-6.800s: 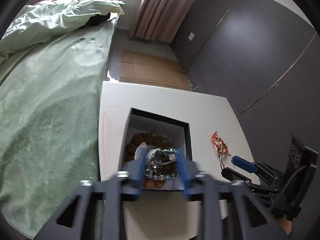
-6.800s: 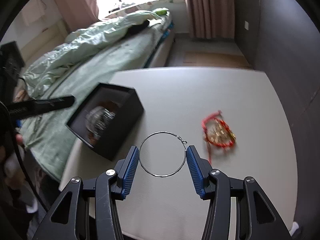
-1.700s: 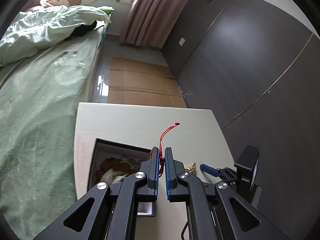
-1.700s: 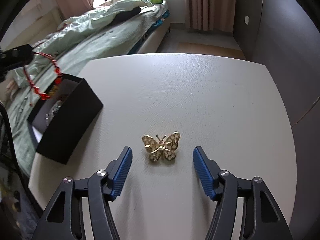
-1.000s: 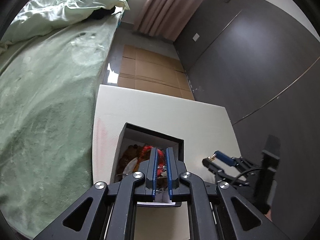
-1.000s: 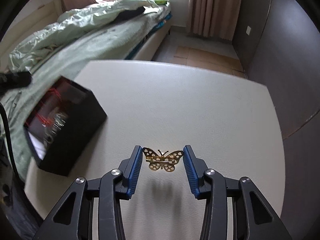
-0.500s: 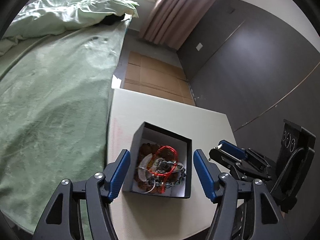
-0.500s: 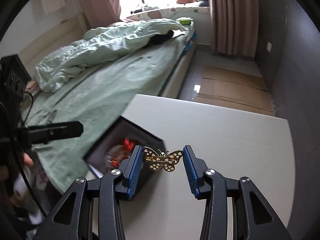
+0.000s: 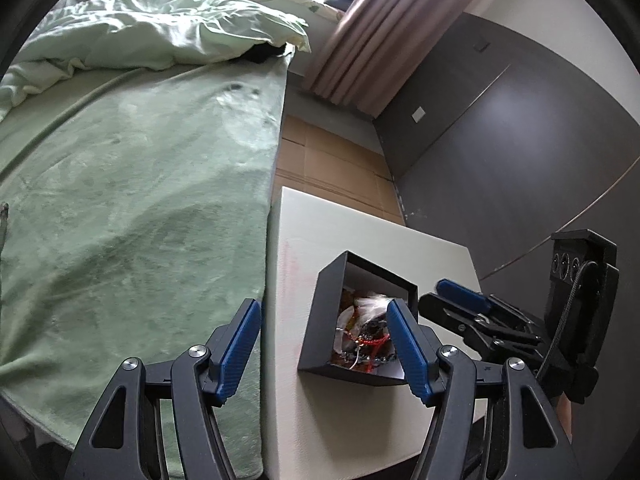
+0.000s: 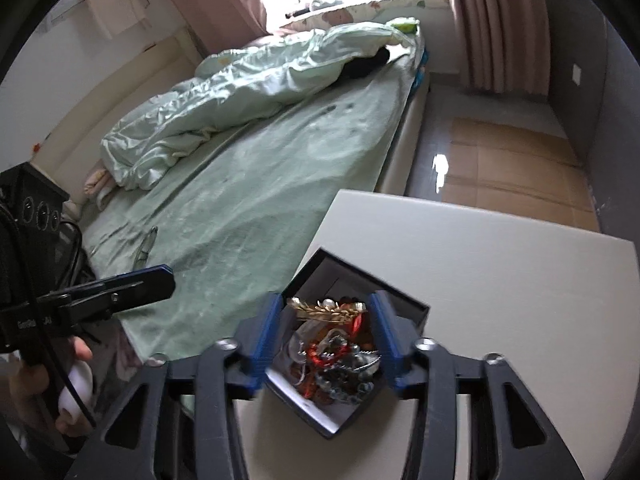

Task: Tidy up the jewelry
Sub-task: 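Carry the gold butterfly brooch with right tool into the box and release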

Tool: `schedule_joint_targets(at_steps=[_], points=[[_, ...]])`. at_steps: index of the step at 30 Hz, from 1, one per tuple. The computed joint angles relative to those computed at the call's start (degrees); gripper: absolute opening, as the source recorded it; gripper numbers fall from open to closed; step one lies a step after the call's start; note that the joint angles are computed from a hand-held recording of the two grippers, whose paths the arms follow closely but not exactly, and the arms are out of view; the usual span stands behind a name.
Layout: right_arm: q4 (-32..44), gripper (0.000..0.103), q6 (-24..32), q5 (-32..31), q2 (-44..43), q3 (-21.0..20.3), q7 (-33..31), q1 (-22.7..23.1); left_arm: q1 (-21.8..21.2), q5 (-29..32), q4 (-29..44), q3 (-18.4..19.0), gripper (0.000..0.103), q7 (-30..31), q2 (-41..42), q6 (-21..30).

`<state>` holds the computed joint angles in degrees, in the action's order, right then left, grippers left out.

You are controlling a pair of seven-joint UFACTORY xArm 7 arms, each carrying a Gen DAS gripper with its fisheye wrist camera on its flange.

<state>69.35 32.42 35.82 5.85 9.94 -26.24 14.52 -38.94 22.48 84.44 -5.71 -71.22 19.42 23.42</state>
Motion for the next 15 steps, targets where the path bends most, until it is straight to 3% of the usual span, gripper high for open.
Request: schedule_joint_targets(at_steps=[2, 10, 15], points=[[-0.80, 0.069, -1.30, -1.72, -0.69, -0.17, 1.77, 0.33, -0.12, 0.27, -0.38, 0.07, 0.066, -0.14, -0.35, -0.14], [-5.81, 0.069, -2.45, -2.62, -6.18, -1.82, 3.35, 0.03, -0.92, 0.42, 1.56, -0.53, 0.067, 1.70, 0.94, -0.13], [-10.53, 0.074, -3.57, -3.64, -11.04, -3.56, 4.09, 0.12, -3.11, 2.05, 4.29, 0.04, 0.075, 2.09, 2.13, 1.83]])
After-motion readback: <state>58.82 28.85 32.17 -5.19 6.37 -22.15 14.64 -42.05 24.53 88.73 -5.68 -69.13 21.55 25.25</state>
